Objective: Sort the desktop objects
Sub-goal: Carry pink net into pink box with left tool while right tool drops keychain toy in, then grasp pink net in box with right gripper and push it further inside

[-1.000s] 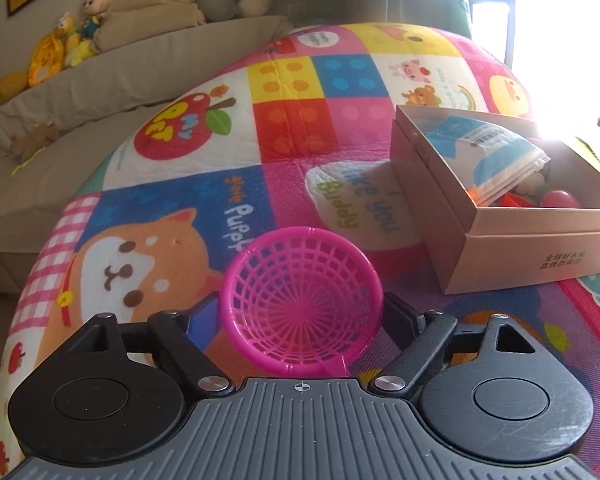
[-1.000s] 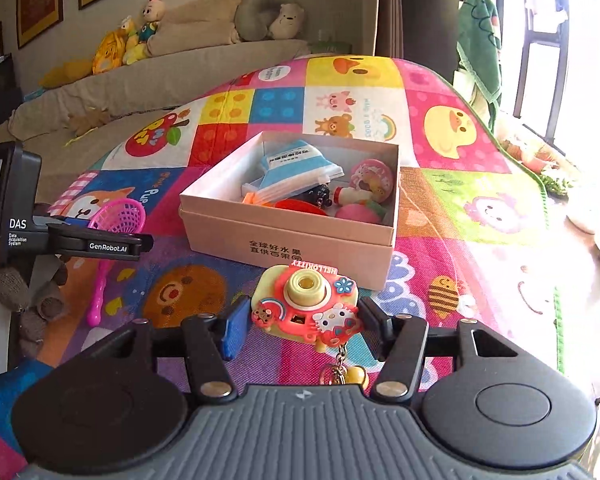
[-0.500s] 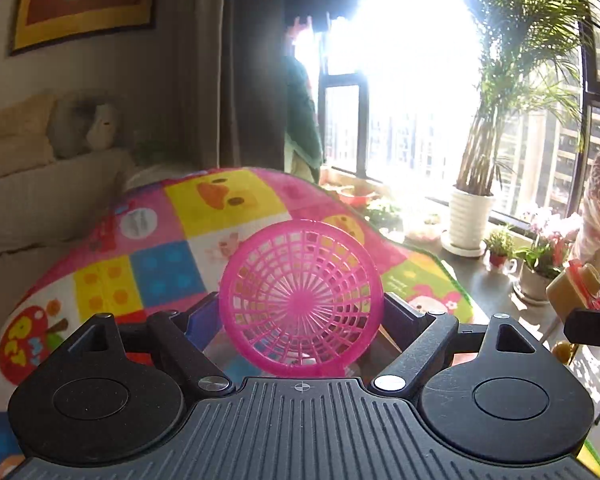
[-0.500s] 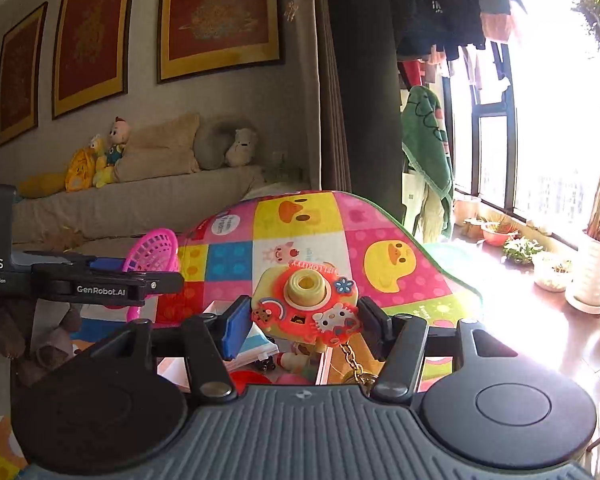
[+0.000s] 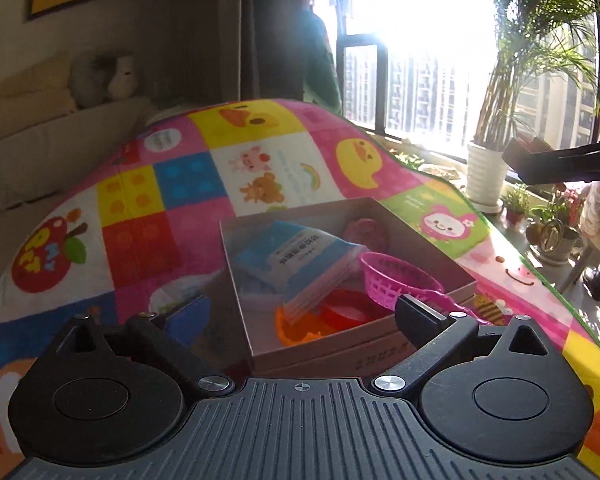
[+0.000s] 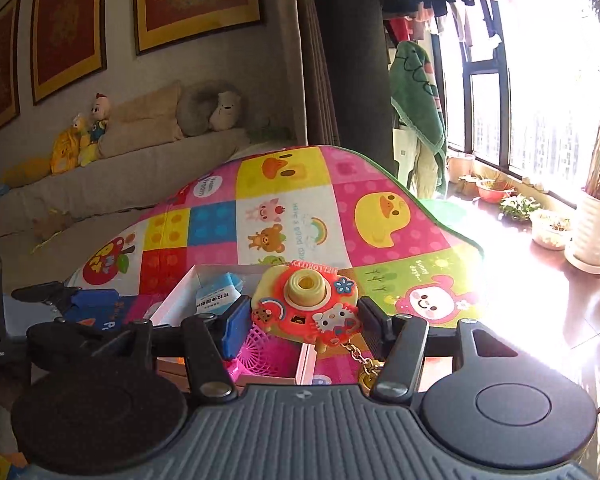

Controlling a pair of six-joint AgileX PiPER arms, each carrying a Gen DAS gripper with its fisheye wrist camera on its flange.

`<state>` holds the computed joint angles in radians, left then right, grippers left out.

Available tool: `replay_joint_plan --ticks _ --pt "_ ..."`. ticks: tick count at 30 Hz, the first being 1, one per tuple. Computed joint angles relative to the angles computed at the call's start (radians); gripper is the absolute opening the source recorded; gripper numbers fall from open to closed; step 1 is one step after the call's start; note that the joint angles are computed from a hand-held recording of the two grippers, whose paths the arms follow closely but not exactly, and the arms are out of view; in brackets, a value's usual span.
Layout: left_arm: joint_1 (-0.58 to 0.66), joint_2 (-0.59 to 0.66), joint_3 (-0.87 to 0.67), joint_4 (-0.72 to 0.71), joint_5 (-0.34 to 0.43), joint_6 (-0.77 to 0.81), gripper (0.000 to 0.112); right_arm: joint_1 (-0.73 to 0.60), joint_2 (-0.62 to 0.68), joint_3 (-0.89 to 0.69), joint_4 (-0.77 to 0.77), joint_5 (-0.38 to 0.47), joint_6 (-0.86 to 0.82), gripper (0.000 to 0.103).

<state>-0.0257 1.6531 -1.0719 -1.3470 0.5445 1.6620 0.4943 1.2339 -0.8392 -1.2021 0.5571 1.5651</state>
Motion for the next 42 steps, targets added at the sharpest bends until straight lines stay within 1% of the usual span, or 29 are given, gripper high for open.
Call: replay_joint_plan --ticks 3,5,7,8,9,11,13,15,17,20,23,24,25,26,28,30,32,35,38,41,42 --pt "0.052 -0.028 0.048 0.032 0.054 -0.062 0.102 -0.032 0.096 -0.122 0.057 -0.052 -0.103 0.057" --pt "0.073 -0.035 0.069 0.049 0.067 -0.090 0.103 -0.049 0.176 -0.230 0.105 -0.063 -0.180 0.057" --pt "0.094 -0.041 0.095 0.035 0.069 -0.070 0.103 -0.064 0.266 -0.343 0.139 -0.054 -0.250 0.059" --pt "0.109 -0.044 0.111 0.021 0.068 -0.051 0.103 -0.070 0.315 -0.406 0.178 -0.034 -0.309 0.070" --pt "0.123 -0.046 0.126 0.005 0.068 -0.033 0.103 -0.074 0.353 -0.452 0.211 -0.017 -0.356 0.076" --pt "0.150 -0.036 0.141 -0.019 0.076 -0.014 0.103 -0.068 0.391 -0.492 0.274 0.010 -0.438 0.075" --pt "0.175 -0.013 0.146 -0.029 0.092 -0.030 0.103 -0.049 0.400 -0.481 0.301 0.028 -0.482 0.069" --pt "0.193 0.021 0.142 -0.029 0.118 -0.056 0.103 -0.016 0.414 -0.475 0.368 0.075 -0.562 0.056" --pt "0.203 0.043 0.142 -0.035 0.134 -0.060 0.103 0.008 0.434 -0.476 0.421 0.102 -0.630 0.050" --pt "0.215 0.049 0.163 -0.086 0.146 0.007 0.103 0.041 0.490 -0.513 0.495 0.147 -0.730 0.049" --pt "0.233 0.051 0.177 -0.116 0.178 0.052 0.103 0.036 0.553 -0.582 0.591 0.203 -0.828 0.049" --pt "0.239 0.051 0.181 -0.123 0.189 0.065 0.103 0.033 0.556 -0.582 0.597 0.202 -0.829 0.049" --pt "0.244 0.051 0.185 -0.128 0.199 0.077 0.103 0.026 0.549 -0.588 0.621 0.216 -0.851 0.049" --pt "0.249 0.050 0.188 -0.131 0.209 0.087 0.103 0.026 0.538 -0.585 0.626 0.228 -0.854 0.046" --pt "0.249 0.049 0.191 -0.130 0.215 0.088 0.103 0.038 0.500 -0.552 0.601 0.235 -0.844 0.045" --pt "0.249 0.046 0.196 -0.133 0.218 0.095 0.103 0.056 0.465 -0.533 0.565 0.272 -0.828 0.044" --pt "0.247 0.037 0.210 -0.148 0.217 0.118 0.103 0.050 0.451 -0.545 0.599 0.294 -0.852 0.040" --pt "0.239 0.030 0.224 -0.161 0.213 0.147 0.103 0.017 0.501 -0.640 0.728 0.314 -0.940 0.040" --pt "0.236 0.029 0.231 -0.167 0.204 0.161 0.103 -0.009 0.631 -0.803 0.821 0.362 -0.985 0.040" --pt "0.238 0.039 0.225 -0.158 0.206 0.155 0.103 -0.041 0.781 -1.003 0.905 0.475 -1.034 0.039" --pt "0.238 0.045 0.220 -0.149 0.206 0.146 0.103 -0.045 0.824 -1.054 0.911 0.512 -1.044 0.036"
